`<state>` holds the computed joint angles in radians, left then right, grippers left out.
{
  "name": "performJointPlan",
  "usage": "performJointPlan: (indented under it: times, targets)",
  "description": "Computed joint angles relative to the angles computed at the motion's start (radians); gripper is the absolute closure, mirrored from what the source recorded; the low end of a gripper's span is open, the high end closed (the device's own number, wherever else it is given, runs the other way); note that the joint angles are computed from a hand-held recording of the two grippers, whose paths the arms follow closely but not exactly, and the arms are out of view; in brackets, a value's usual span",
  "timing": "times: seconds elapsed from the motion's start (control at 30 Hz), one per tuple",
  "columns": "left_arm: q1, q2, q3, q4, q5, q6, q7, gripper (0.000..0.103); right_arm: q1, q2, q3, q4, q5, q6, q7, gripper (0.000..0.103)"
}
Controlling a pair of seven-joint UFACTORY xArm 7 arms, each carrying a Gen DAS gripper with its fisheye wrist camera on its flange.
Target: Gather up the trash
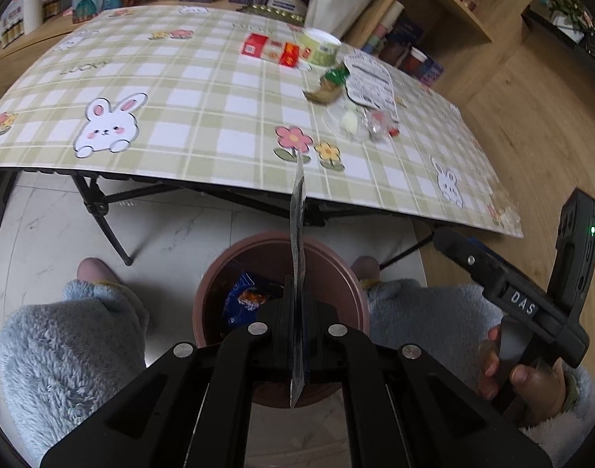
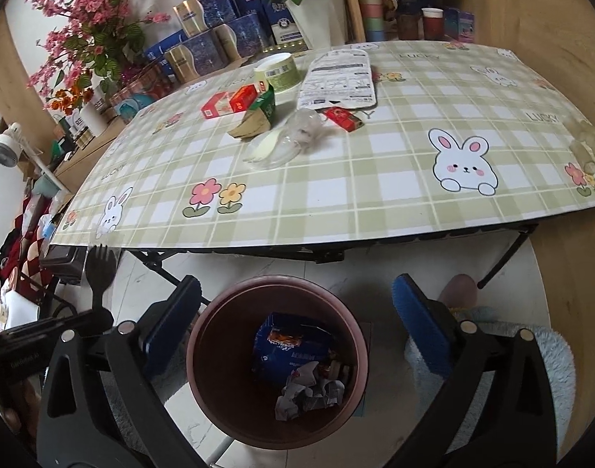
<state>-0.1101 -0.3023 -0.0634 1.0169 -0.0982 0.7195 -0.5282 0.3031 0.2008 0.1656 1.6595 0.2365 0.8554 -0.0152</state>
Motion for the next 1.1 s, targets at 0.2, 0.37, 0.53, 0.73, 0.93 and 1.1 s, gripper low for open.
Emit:
performJointPlan:
  times: [0.2, 0.37, 0.53, 0.73, 0.93, 1.1]
  targets:
    - [-0.010, 0.011, 0.001, 0.009, -0.012, 0.001, 0.021, 0.098, -0.003, -0.005, -0.002, -0.012, 0.006, 0.001, 0.009, 0.006]
    - [0.013, 0.005, -0.019, 0.004, 0.041, -0.006, -0.037, 0.042, -0.006, -0.001, -0.004, -0.010, 0.012, 0.013, 0.019, 0.006]
    - [0.069, -0.032, -0.048, -0.025, 0.158, -0.029, -0.190, 0.020, -0.015, 0.000, 0.002, -0.011, 0.047, 0.013, 0.001, 0.006]
    - [0.126, -0.060, -0.068, -0.031, 0.283, 0.004, -0.342, 0.010, -0.015, 0.014, 0.003, 0.005, 0.061, 0.036, -0.011, 0.006]
    - [0.142, -0.059, -0.070, -0.018, 0.372, 0.033, -0.377, 0.009, -0.014, 0.032, 0.002, 0.031, 0.053, 0.040, -0.015, 0.006]
    - [0.133, -0.043, -0.051, -0.009, 0.391, -0.011, -0.344, 0.009, -0.024, 0.074, 0.011, 0.088, 0.074, 0.066, -0.066, 0.006]
